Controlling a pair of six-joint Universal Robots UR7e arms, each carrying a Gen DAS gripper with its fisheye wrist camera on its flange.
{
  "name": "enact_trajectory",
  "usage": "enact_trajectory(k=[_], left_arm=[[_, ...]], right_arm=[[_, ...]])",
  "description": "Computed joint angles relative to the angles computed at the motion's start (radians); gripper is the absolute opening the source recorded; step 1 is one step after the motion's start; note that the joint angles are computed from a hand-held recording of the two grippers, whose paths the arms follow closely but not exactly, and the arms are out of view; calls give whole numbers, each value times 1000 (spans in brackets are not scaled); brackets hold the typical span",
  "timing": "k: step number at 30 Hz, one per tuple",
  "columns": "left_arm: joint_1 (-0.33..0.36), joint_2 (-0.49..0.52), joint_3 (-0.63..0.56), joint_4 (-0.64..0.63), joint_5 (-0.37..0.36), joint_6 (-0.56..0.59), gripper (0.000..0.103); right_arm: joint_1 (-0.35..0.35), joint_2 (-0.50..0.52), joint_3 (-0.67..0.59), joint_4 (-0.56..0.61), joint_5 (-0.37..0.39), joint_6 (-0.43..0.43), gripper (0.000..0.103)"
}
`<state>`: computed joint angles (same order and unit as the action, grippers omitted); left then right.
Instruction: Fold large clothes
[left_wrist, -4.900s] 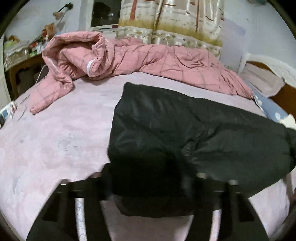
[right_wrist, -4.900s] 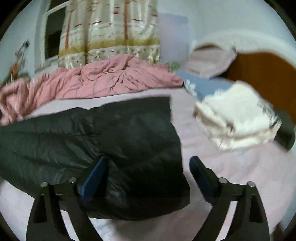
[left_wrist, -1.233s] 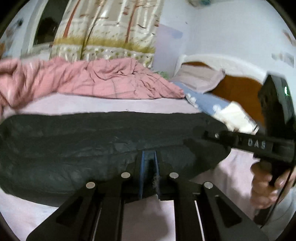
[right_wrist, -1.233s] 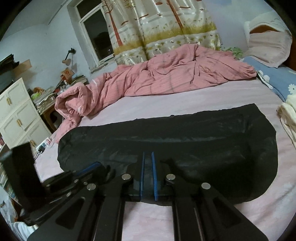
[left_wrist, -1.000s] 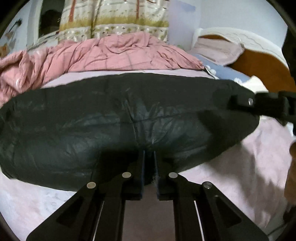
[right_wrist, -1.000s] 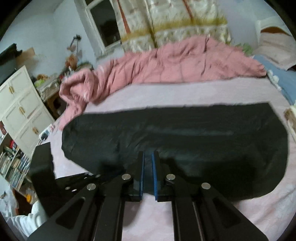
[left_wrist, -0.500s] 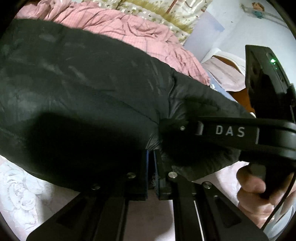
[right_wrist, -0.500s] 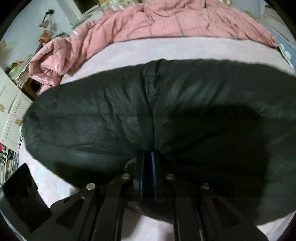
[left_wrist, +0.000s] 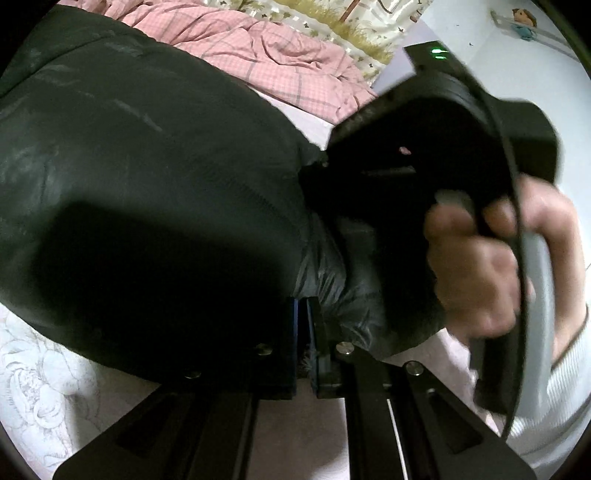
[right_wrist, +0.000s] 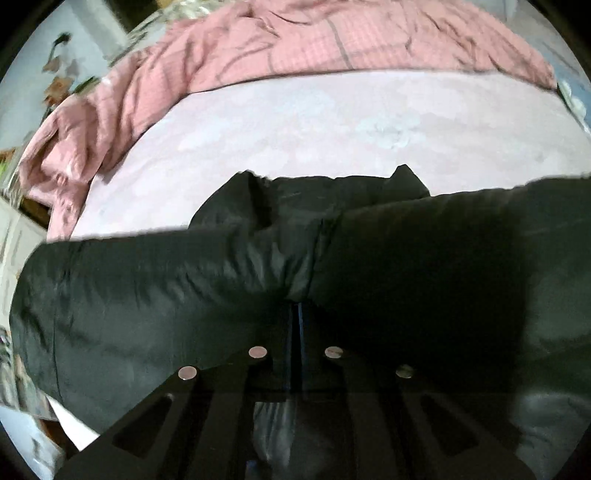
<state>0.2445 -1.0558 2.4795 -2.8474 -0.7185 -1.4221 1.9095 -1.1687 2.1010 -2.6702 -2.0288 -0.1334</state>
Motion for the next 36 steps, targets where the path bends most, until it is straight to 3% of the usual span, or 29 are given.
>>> enact_trajectory(k=[5,8,10,13,16,17,18,19,21,23,24,27,28,29,31,36], left_arm=[[-18,-2,-17,87,16,-32,7],[-19,-8,-6,60,8,-31,7],[-20,-11,-6,68,8,-32,7],[-18,-13,-13,82,12,-27,7],[8,-3,-35,78,20,8,7],[7,-3,-37,83,22,8,7],[6,-3,-38,89,23,7,7],[11,6,-47,86,25,14,7],[8,3,-44,96,26,8,7],[1,-8,-32,106,27,0,7],[1,1,-33,99,29,-1,7],[-23,-2,-34,150,38,-38,7],[-25,7,-45,179,50,-44,7],[-33,10,-59,232,60,-59,7],[-36,9,-71,277,66,-71,7],[-27,9,-68,252,65,-57,7]], right_arm=[[15,69,-49,-41,-73,-17,0],[20,71,-53,-48,-83,-21,0],[15,15,-11,-118,-41,-33,0],[26,-134,115,-269,43,-166,2],[-10,-336,217,-246,181,-208,11],[-37,-424,259,-241,240,-212,15],[-72,-511,311,-275,297,-221,28],[-106,-582,360,-331,340,-234,51],[-149,-674,432,-450,353,-269,81],[-215,-759,509,-588,357,-307,84],[-261,-800,533,-600,390,-304,84],[-538,-1016,587,-454,665,-180,84],[-599,-1042,591,-422,724,-141,84],[-661,-1055,586,-370,779,-100,84],[-697,-1006,564,-347,792,-69,84],[-659,-782,500,-390,733,-13,84]])
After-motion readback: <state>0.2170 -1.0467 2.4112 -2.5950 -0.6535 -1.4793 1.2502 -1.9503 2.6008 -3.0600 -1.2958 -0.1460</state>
